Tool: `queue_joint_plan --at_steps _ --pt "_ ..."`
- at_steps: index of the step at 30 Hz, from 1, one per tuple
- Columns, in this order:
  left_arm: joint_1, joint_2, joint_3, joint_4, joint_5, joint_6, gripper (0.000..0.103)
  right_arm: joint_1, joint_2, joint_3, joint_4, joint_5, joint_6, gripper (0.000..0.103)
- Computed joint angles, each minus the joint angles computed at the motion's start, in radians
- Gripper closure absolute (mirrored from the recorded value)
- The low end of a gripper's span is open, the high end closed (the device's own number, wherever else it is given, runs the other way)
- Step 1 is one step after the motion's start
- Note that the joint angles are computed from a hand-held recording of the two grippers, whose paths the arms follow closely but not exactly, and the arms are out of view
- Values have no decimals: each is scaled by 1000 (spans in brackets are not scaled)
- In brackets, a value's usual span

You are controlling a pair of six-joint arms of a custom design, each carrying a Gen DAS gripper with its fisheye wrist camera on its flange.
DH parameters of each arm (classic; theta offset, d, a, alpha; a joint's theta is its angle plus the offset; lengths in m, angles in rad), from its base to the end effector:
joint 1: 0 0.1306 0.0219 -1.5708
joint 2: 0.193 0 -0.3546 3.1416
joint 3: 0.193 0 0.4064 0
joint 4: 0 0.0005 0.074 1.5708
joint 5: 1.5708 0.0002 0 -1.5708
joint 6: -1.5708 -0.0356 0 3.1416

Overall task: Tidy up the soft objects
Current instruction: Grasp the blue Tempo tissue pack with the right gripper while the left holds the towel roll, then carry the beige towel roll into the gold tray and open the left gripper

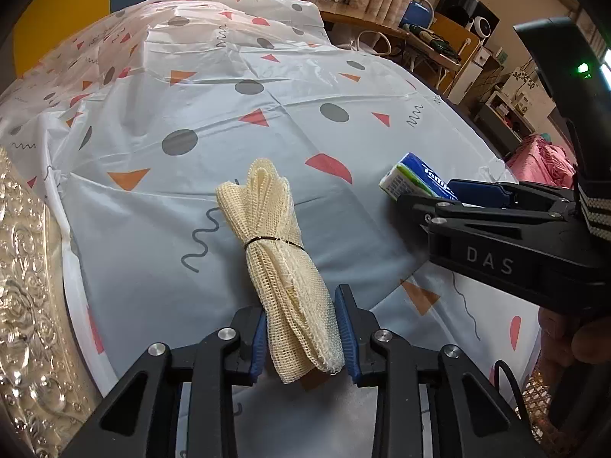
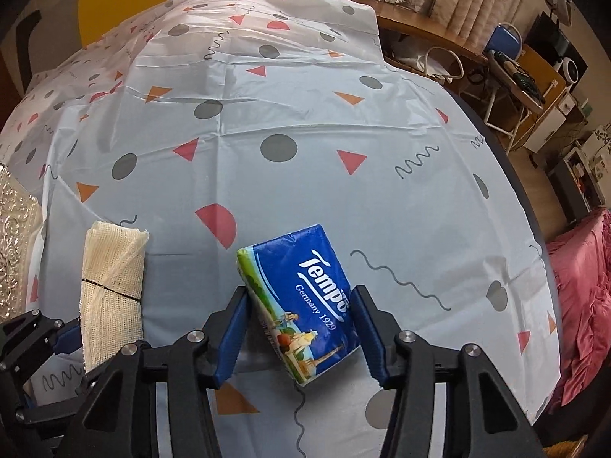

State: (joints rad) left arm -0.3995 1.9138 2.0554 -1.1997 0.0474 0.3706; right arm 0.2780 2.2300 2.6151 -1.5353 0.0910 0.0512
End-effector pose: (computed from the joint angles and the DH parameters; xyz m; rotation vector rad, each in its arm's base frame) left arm 0.6062 -0.2583 0.3973 0.0551 2.6652 -0.3210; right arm 0.6837 0.1912 0.4167 -0.4185 2.6808 -0.0572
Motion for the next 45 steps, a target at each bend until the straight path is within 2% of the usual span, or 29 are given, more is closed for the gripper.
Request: queue_joint_plan --at_steps 6,11,13,19,25,31,33,37,45 --pt "-1 -10 -6 -19 -5 16 76 8 -43 -90 95 28 24 49" --pt "-9 24 67 -81 -5 -11 87 11 -57 -116 125 50 44 52" --pt "-10 39 107 -99 -14 -19 88 12 -64 -129 134 58 52 54" --pt "8 96 268 -156 -18 -17 88 13 -67 -137 142 60 63 54" --pt "62 149 439 -212 -15 15 88 13 -73 -149 148 60 67 54" --pt "133 231 681 -334 -76 11 88 19 -82 -168 164 79 86 54" --pt "162 222 695 -345 -96 14 88 22 -86 -178 171 88 93 54" --pt "232 147 620 -318 -139 17 88 23 -91 -186 177 93 100 54" --pt "402 -157 189 -167 -186 47 88 29 -104 -213 195 113 120 54"
